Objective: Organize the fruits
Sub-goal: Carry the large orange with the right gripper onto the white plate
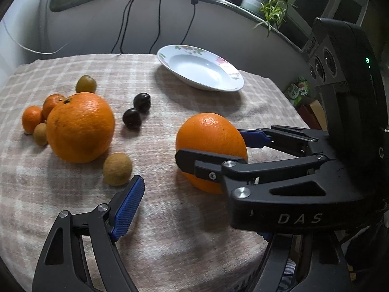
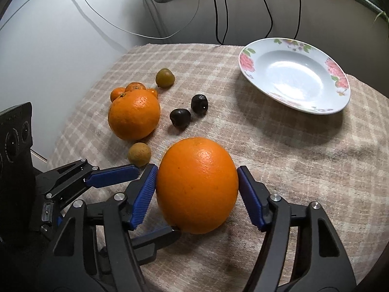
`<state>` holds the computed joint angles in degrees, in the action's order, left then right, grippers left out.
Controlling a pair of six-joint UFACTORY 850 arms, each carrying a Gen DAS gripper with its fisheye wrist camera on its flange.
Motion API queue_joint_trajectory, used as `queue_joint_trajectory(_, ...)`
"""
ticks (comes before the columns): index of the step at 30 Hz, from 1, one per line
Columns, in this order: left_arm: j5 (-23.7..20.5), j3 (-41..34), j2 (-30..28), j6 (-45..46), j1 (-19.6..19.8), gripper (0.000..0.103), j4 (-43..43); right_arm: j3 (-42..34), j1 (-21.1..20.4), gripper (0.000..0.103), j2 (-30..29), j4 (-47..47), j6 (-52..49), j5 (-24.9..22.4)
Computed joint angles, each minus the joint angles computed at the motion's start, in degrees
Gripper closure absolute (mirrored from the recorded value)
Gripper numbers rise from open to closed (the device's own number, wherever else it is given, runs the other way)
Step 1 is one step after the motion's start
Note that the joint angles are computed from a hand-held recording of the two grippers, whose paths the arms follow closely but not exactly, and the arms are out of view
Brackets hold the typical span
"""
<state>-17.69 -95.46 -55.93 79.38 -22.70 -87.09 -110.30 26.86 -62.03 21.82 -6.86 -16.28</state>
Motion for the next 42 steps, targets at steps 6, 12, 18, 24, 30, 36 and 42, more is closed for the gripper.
queue_joint_trajectory(6, -1.37, -3.24, -2.37, -8.54, -0.72, 0.030, 9.78, -0.42, 0.25, 0.034, -0.33, -1.92, 0.46, -0.51)
queue_joint_trajectory(12, -1.55, -3.74, -2.48, -6.12, -1.21, 0.046, 8.95, -0.63, 0.03, 0.034, -0.54, 0.81, -2.00, -0.51)
queue_joint_trajectory(18, -1.02, -4.10, -2.62, -6.23, -1.43, 0.046, 9.40, 0.09, -0.01, 0.034, -0.10, 1.85, -2.46, -0.09)
queue_joint_trajectory(24, -1.32, -4.67, -2.91, -6.04, -1.44, 0.046, 9.77, 0.61, 0.01, 0.034, 0.31, 1.27, -1.38, 0.53)
queue_joint_trajectory(30, -1.63, -6.38, -3.58, -4.99, -1.71, 0.046, 9.55, 1.58, -0.41, 0.034, 1.23, -0.50, 0.77, 1.80)
queue_joint_trajectory(36, -2.13, -10.07, -5.01, -7.04, -2.02, 0.046, 12.48, 1.58, -1.19, 0.034, 1.82, -2.15, 2.46, 2.85)
queue_joint_trajectory(42, -2.32, -15.39, -7.18, -10.61, -2.42, 0.046, 16.92, 0.80, -2.44, 0.034, 2.06, -2.82, 3.17, 4.10)
